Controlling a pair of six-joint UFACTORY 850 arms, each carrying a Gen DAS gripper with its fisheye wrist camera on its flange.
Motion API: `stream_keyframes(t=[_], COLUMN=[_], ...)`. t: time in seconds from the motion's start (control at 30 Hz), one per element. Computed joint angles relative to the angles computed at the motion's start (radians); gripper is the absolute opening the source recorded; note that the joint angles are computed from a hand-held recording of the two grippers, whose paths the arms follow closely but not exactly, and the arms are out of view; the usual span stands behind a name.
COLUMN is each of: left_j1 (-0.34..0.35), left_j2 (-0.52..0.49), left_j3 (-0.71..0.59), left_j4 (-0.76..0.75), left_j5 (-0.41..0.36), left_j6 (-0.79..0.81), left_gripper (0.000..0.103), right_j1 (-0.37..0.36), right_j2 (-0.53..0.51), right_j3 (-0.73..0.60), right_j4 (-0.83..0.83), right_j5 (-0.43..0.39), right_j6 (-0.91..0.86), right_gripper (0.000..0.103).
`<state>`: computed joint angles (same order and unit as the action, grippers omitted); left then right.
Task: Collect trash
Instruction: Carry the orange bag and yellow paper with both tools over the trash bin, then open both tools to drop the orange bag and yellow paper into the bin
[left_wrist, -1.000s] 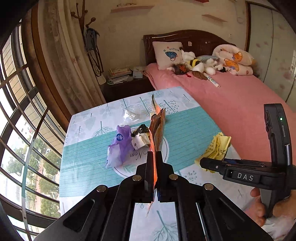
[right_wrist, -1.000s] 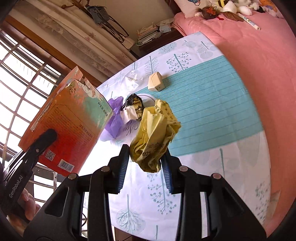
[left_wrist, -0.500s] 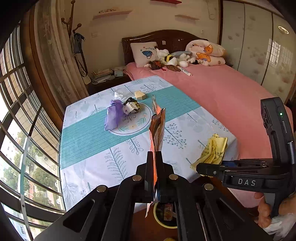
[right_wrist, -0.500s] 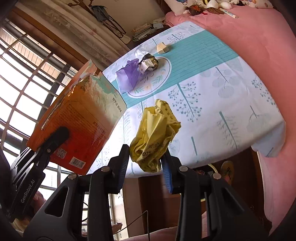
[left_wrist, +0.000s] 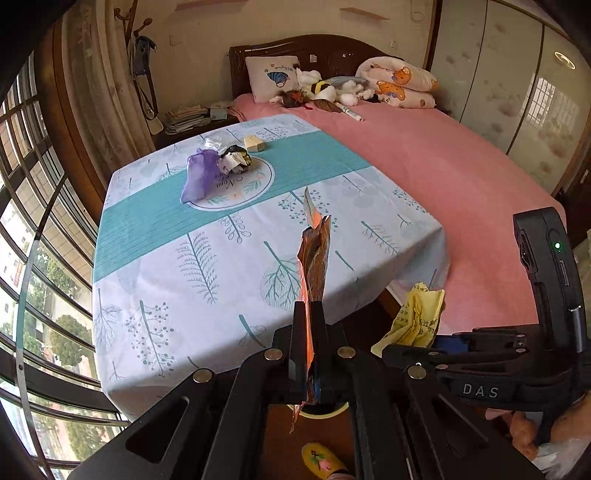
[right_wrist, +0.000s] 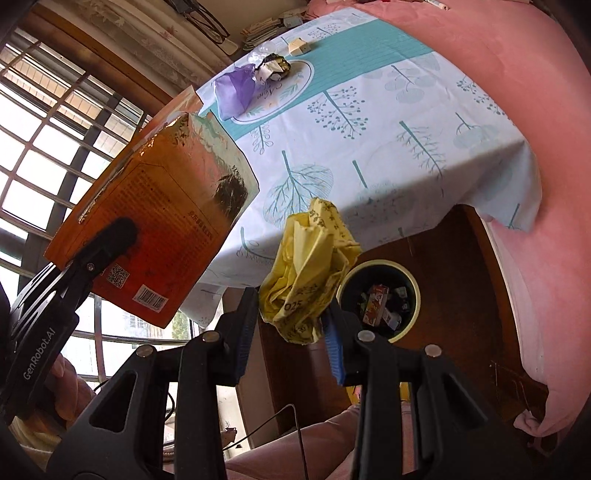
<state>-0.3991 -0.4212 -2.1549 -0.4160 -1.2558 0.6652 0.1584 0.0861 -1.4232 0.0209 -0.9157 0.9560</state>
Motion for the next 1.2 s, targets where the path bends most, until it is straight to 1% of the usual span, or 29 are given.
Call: stream_keyframes(t=[0.13, 0.17, 0.2, 0.4, 0.5, 0.6, 0.7, 0.8, 1.0, 1.1, 1.2], left_j1=[-0.037, -0.046, -0.061, -0.119, -0.142, -0.160, -0.173, -0.184, -0.207, -0.212, -0.213], left_j2=[0.060, 0.079, 0.077, 0.170, 0.186, 0.169, 0.131, 0.079, -0.038, -0.095, -0.155], left_j3=[0.156, 0.207, 0.230, 0.555, 0.678, 0.764, 0.815, 0.840, 0.832, 0.808, 0.765], left_j4=[0.053, 0.061, 0.075, 0.144, 0.167, 0.190, 0.196, 0.200, 0.230, 0.244, 0.248], left_j5=[0.065, 0.095, 0.121, 0.320, 0.398, 0.470, 0.542, 0.610, 0.727, 0.751, 0.754], left_j6=[-0.018, -0.015, -0.018, -0.001, -0.008, -0.030, -0.042, -0.044, -0.053, -0.060, -0.057], left_gripper=[0.002, 0.002, 0.002, 0.002, 0.002, 0.002, 0.002, 0.002, 0.002, 0.002, 0.012], right_j1=[-0.016, -0.019, -0.026, -0.069, -0.088, -0.104, -0.116, -0.126, -0.137, -0.144, -0.148], right_j2=[0.027, 0.037, 0.043, 0.055, 0.041, 0.013, -0.028, -0.080, -0.183, -0.235, -0.286], right_j3=[0.092, 0.123, 0.152, 0.347, 0.435, 0.510, 0.563, 0.595, 0.639, 0.643, 0.638], right_j4=[0.085, 0.107, 0.131, 0.274, 0.341, 0.405, 0.469, 0.532, 0.668, 0.721, 0.767], right_j5=[0.035, 0.049, 0.062, 0.167, 0.225, 0.282, 0.333, 0.382, 0.459, 0.488, 0.515], right_j6=[-0.027, -0.032, -0.043, -0.157, -0.223, -0.289, -0.360, -0.439, -0.597, -0.664, -0.723], right_gripper=[0.031, 0.031, 0.031, 0.031, 0.031, 0.031, 0.031, 0.031, 0.032, 0.032, 0.033])
